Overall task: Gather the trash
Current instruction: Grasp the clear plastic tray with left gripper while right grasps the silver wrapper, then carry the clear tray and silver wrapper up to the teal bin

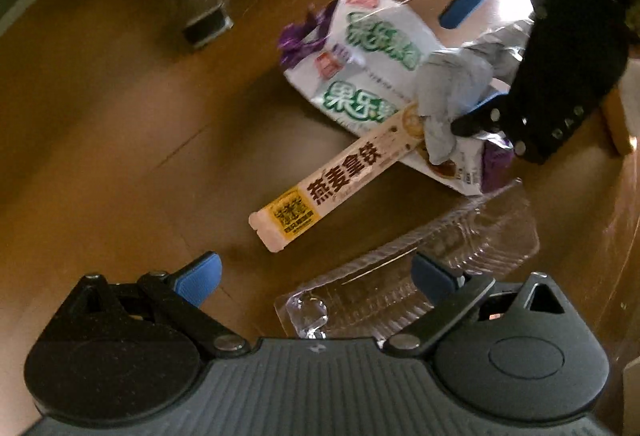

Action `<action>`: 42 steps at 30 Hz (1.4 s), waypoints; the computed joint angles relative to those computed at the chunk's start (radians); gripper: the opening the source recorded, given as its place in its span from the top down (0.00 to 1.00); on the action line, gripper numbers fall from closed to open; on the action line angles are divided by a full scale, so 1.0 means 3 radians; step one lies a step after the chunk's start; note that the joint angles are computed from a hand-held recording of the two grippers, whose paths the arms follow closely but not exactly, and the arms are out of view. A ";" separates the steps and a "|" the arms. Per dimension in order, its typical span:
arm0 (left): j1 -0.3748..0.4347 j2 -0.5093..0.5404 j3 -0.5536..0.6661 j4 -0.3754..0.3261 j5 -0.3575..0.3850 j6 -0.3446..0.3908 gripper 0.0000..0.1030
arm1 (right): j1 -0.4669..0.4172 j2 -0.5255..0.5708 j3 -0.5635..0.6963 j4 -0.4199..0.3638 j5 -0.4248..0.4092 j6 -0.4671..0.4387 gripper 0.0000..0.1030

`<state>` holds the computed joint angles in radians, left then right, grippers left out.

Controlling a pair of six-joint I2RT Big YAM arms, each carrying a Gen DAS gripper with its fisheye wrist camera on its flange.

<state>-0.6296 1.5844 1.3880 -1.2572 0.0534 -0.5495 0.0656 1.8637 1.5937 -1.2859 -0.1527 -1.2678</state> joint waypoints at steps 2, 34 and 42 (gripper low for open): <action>0.0003 0.0007 -0.0018 -0.0002 0.0016 -0.0031 0.14 | 0.0007 -0.0009 -0.0038 0.0027 0.0005 0.0018 0.24; -0.0092 -0.0273 0.0092 -0.0254 -0.0115 -0.0452 0.92 | -0.0196 -0.0367 0.0314 -0.0477 -0.0194 0.0409 0.74; -0.0064 -0.0415 0.0662 -0.0894 -0.0390 -0.0452 0.92 | -0.0328 -0.0449 0.1007 -0.1189 -0.0451 0.0493 0.74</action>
